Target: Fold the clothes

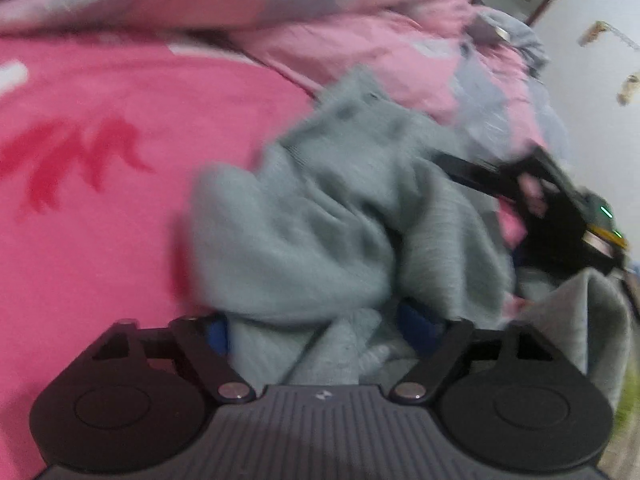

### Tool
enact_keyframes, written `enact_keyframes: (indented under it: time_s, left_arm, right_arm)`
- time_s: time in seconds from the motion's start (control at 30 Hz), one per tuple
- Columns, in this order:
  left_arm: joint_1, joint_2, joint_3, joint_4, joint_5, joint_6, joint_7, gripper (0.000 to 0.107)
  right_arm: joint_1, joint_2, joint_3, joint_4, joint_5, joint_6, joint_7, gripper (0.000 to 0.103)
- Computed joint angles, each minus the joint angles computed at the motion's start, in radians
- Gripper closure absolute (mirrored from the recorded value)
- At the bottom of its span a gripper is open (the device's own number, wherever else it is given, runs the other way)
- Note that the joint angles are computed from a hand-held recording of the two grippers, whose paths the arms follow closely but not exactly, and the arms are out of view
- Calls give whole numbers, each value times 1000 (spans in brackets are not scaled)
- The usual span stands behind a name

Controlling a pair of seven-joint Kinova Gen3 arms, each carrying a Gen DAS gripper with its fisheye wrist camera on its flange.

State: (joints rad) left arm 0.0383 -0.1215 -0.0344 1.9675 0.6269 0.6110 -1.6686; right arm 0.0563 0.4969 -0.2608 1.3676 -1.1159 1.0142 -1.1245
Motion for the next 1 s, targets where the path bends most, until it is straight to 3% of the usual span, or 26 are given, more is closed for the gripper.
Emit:
enact_keyframes:
  time_s: [0.1,0.17,0.3,0.47,0.57,0.67,0.83,1.0]
  left_arm:
    - [-24,-38,37,8,24,54,-17,36]
    - [18,-77,15,15,6,84,24,37]
    - [54,-180,25,39,-43,151,122,37]
    - [130,-346,21,119,-44,222,179,37]
    - [135,-465,49,176,-80,245,240,28]
    - [112,-579,45,199,-150,299,323,23]
    - [58,-690,79,160,-271,402,418,22]
    - [11,-750,129,117,-351,459,481,23]
  right_arm:
    - [-15,27,-38,-42,8,96,41,10]
    - [-24,42,-61,-66,2,171,61,10]
    - [-72,-20,-48,-75,78,288,109,10]
    - [-61,-139,-13,27,91,437,202,10]
    - [-33,-232,33,127,76,471,265,10]
    - [0,-342,112,209,52,451,269,10]
    - [31,-406,232,279,-18,380,227,8]
    - [1,-371,256,338,-88,214,103,10]
